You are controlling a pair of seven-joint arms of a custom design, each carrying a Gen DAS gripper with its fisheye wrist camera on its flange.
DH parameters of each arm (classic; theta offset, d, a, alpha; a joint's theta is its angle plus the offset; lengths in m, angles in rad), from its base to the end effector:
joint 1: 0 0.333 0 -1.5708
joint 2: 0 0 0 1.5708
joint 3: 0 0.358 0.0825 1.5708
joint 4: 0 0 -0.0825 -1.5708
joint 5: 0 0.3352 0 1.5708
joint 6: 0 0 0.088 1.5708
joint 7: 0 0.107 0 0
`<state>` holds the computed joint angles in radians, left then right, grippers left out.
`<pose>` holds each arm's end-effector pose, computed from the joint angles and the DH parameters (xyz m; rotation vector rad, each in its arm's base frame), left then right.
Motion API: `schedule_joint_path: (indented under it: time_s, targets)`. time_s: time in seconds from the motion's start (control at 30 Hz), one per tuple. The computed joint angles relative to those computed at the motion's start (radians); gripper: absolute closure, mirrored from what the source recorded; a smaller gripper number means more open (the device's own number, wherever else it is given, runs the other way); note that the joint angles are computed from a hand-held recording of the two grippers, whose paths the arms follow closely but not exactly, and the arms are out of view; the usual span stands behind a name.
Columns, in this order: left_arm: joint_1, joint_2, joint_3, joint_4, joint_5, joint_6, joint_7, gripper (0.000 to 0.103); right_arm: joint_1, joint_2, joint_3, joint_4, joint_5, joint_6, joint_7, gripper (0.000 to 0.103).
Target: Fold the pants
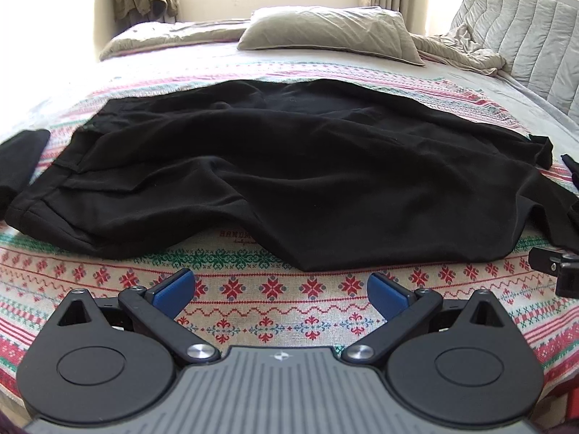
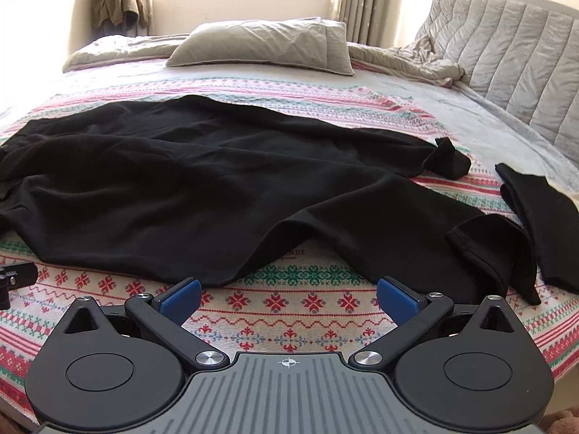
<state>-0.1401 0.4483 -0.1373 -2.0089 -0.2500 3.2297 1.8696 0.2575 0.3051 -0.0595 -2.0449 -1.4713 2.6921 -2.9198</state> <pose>0.6256 -0.1403 0.3960 -1.5376 2.0436 -0.8405 0.5624 0.1486 0.3803 -1.5058 2.0461 -1.0124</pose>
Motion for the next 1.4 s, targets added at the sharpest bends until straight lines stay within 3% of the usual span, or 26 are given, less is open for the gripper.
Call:
schedule_joint_path:
  time_s: [0.1,0.13,0.17,0.23,0.3,0.47,0.6,0.8,0.83,0.97,1.13,1.27,1.4]
  targets:
    - [0.148,0.014,-0.142,0.031,0.016,-0.074,0.020,0.000,-0.019,-0.009,-0.008,-0.010,0.018,0.023,-0.031,0.000]
    - [0.164,0.018,-0.161,0.039,-0.033,-0.073,0.070,0.000,-0.021,-0.014,-0.012,-0.014,0.011,0.018,-0.025,0.000]
    - [0.149,0.020,-0.145,0.041,-0.065,-0.058,0.098,0.000,-0.023,-0.019,-0.016,-0.019,-0.001,0.011,-0.011,0.000]
    - [0.049,0.022,-0.018,0.039,-0.019,-0.013,0.035,0.000,-0.033,-0.026,-0.021,-0.027,-0.020,0.003,0.010,0.000]
    - [-0.015,0.032,0.066,0.049,-0.014,0.006,0.009,0.000,-0.048,-0.031,-0.023,-0.036,-0.031,0.002,0.036,0.000]
    - [0.019,0.055,0.054,0.094,-0.015,-0.053,-0.019,0.000,-0.090,-0.027,-0.027,-0.046,-0.007,0.035,0.037,0.001]
    - [-0.011,0.070,0.104,0.108,0.004,-0.052,-0.046,0.000,-0.096,-0.020,-0.032,-0.048,0.021,0.013,0.019,0.001]
    - [0.071,0.105,0.061,0.176,-0.018,-0.089,-0.074,0.000,-0.110,-0.011,-0.049,-0.051,0.049,-0.018,0.022,0.001]
    - [0.097,0.114,0.045,0.194,-0.031,-0.096,-0.082,0.000,-0.115,-0.009,-0.053,-0.053,0.051,-0.021,0.029,0.002]
    - [0.283,0.160,-0.124,0.255,-0.128,-0.112,-0.074,0.000,-0.145,-0.017,-0.076,-0.078,0.019,-0.015,0.083,0.004]
    - [0.501,0.238,-0.358,0.314,-0.254,-0.101,0.013,0.007,-0.211,-0.071,-0.084,-0.150,-0.083,0.048,0.240,0.010]
    - [0.555,0.305,-0.443,0.391,-0.329,-0.110,0.045,0.015,-0.268,-0.090,-0.075,-0.175,-0.175,0.129,0.371,0.014]
    - [0.587,0.344,-0.501,0.418,-0.391,-0.089,0.081,0.023,-0.289,-0.064,-0.058,-0.161,-0.150,0.136,0.348,0.018]
